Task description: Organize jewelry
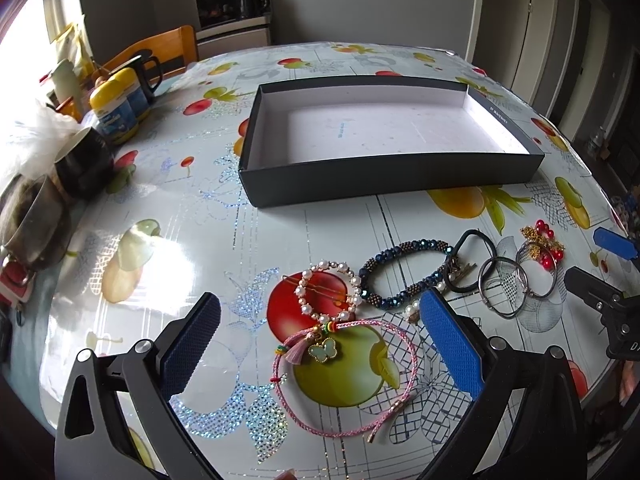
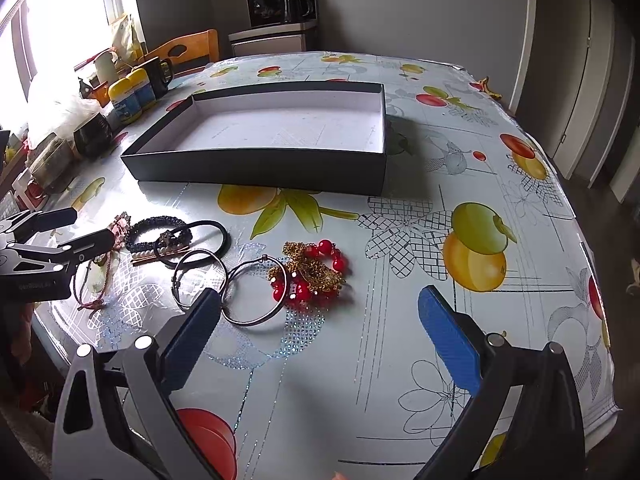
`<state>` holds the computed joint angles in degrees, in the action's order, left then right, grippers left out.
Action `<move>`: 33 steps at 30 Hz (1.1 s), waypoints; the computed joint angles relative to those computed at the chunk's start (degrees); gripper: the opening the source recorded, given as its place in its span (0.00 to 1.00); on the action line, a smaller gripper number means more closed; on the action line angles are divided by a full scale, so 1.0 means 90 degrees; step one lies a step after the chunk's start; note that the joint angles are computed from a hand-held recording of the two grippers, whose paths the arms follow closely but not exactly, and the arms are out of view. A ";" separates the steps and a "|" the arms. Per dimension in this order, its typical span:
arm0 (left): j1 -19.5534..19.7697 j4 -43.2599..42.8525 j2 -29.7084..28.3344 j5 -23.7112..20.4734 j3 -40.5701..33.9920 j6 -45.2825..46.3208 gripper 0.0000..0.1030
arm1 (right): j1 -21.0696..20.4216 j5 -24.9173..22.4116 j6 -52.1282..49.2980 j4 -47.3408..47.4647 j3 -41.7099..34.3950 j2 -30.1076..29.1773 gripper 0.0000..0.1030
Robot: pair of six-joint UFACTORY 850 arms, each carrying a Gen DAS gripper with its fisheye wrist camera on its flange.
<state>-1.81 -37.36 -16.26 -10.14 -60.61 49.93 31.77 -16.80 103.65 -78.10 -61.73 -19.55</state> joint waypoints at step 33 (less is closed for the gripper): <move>-0.0038 -0.0437 -0.0084 -0.0180 -0.0107 0.0506 0.98 | -0.0326 0.0638 -0.2534 0.1697 -0.0172 -0.0126 0.23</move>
<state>-2.15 -41.30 -17.02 -11.76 -61.57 54.48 28.84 -11.06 80.84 -62.83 -63.28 -20.69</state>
